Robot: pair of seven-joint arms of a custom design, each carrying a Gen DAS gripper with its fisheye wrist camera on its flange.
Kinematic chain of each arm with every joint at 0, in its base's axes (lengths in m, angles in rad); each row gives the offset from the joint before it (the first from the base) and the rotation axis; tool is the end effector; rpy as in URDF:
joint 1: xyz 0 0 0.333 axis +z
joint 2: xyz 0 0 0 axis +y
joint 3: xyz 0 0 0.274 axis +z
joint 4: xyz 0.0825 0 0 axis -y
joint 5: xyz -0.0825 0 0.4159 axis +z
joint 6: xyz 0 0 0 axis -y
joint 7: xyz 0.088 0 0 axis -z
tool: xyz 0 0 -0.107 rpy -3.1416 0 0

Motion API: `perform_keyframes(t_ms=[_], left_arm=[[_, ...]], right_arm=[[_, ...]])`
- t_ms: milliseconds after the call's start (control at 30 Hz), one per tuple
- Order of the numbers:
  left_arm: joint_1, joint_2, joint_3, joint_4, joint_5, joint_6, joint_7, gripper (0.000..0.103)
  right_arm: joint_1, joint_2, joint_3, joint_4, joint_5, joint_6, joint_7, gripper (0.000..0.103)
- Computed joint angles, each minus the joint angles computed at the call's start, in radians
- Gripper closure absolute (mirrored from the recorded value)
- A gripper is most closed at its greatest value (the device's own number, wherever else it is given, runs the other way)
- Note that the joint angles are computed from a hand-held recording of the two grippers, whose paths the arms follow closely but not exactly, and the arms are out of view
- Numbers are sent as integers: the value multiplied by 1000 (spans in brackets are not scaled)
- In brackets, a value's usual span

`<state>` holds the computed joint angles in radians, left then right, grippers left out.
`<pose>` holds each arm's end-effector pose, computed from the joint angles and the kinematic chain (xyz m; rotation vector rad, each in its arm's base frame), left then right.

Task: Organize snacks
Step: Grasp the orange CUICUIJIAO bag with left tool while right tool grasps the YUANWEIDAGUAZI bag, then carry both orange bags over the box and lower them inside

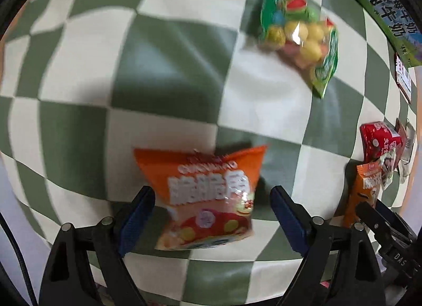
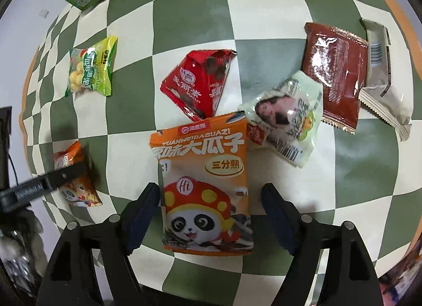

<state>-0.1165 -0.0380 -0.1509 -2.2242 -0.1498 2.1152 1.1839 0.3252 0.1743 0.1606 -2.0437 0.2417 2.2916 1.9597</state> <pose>0.5188 -0.1491 0.3244 2.3267 -1.8984 -0.0163 0.5341 0.2873 0.3054 -2.0484 2.1748 0.2655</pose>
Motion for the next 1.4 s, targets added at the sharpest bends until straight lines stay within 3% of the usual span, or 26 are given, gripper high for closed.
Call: perform_keyframes(t_ms=[67, 133, 233, 467, 667, 767, 967, 1167, 1400], left_arm=[[-2, -5, -2, -20, -11, 32, -22, 20], [-6, -15, -6, -36, -1, 53, -56, 42], [-16, -28, -6, -49, -18, 61, -54, 54], [-33, -5, -11, -15, -18, 53, -37, 55], [-33, 50, -29, 34, 22, 39, -34, 55], [-39, 50, -38, 43, 25, 37, -31, 55], [-57, 48, -55, 65, 36, 33, -57, 58], [-71, 21, -56, 125, 9, 5, -42, 58], [-71, -9, -34, 246, -60, 6, 19, 58]], right_arm=[[-3, 8, -2, 4, 3, 0, 6, 21], [-2, 21, -2, 17, -8, 3, 8, 21], [-1, 37, 3, 34, -30, 8, -8, 21], [-14, 25, 1, 53, -35, -32, -53, 21], [-14, 118, 4, 143, -92, -85, -104, 22], [2, 108, 6, 132, -129, -47, -57, 44], [2, 79, 14, 110, -101, -12, 15, 47], [-12, -40, 8, 30, -16, 20, -26, 47], [-14, -165, -43, 24, 77, 33, -95, 47]])
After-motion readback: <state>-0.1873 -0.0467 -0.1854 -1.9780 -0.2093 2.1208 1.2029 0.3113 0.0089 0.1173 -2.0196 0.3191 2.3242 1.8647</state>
